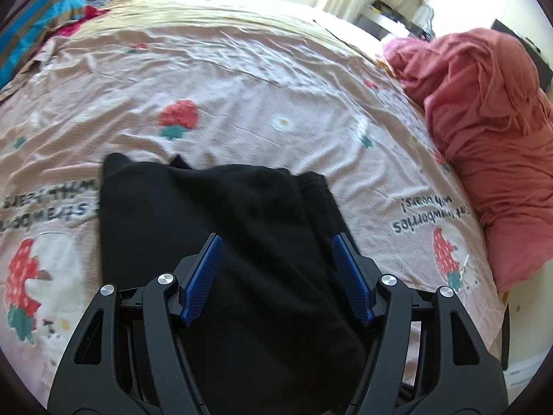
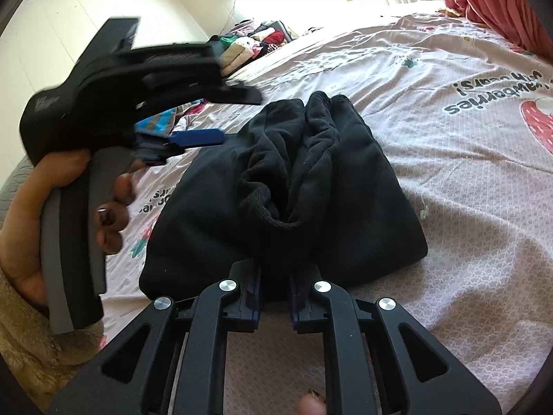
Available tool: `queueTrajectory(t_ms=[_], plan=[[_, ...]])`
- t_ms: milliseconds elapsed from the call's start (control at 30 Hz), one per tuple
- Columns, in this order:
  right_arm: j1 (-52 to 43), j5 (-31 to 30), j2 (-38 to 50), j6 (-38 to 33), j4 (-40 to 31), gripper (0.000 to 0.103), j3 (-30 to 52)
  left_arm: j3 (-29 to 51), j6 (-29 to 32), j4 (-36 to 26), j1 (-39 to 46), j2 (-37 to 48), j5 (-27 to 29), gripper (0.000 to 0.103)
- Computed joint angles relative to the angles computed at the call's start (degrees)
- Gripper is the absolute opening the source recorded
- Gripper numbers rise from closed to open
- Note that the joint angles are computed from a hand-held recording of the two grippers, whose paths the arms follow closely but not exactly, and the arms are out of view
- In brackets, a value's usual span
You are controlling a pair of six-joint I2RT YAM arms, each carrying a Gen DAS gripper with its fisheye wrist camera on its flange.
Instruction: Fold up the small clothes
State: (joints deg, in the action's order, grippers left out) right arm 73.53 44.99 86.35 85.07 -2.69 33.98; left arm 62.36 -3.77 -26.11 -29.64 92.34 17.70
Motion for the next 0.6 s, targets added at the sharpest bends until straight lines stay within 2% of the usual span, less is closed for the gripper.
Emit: queueTrajectory(t_ms=[67,167,233,400,533,600], plan=[[-0.09,-1.23,-0.86,0.06,0.43,0.015,-0.8,-1.56,0.29,0.62,2.15,-1.66,0.96,0.059],[-0.73,-4.34,-3.55,-1.43,3.64,0.026,-3.51,-5.02,1.39,2.42,5.69,-4.62,0.02,0.059],[-1.83,-7.91,-6.16,-3.63,7.32,0.039,-5.98,-7.36,1.95,3.19,8.31,-5.96,0.03,0.059],[-8.46,-17.85,-15.1,-8.06,12.2,0.055,-11.23,-11.49,4.68,4.17,11.52,-7.7,0.42,0.059],[-16.3,-26.49,-20.76,-12.11,7.91,0.056,-10.54,-13.64,5.6,4.67,11.92,-8.42,1.37,0.059],[-21.33,-32.1,-20.21,-15.03,5.77,0.056,-8.56,-14.53,6.1,5.06,11.86,-9.11,1.21,0.059]])
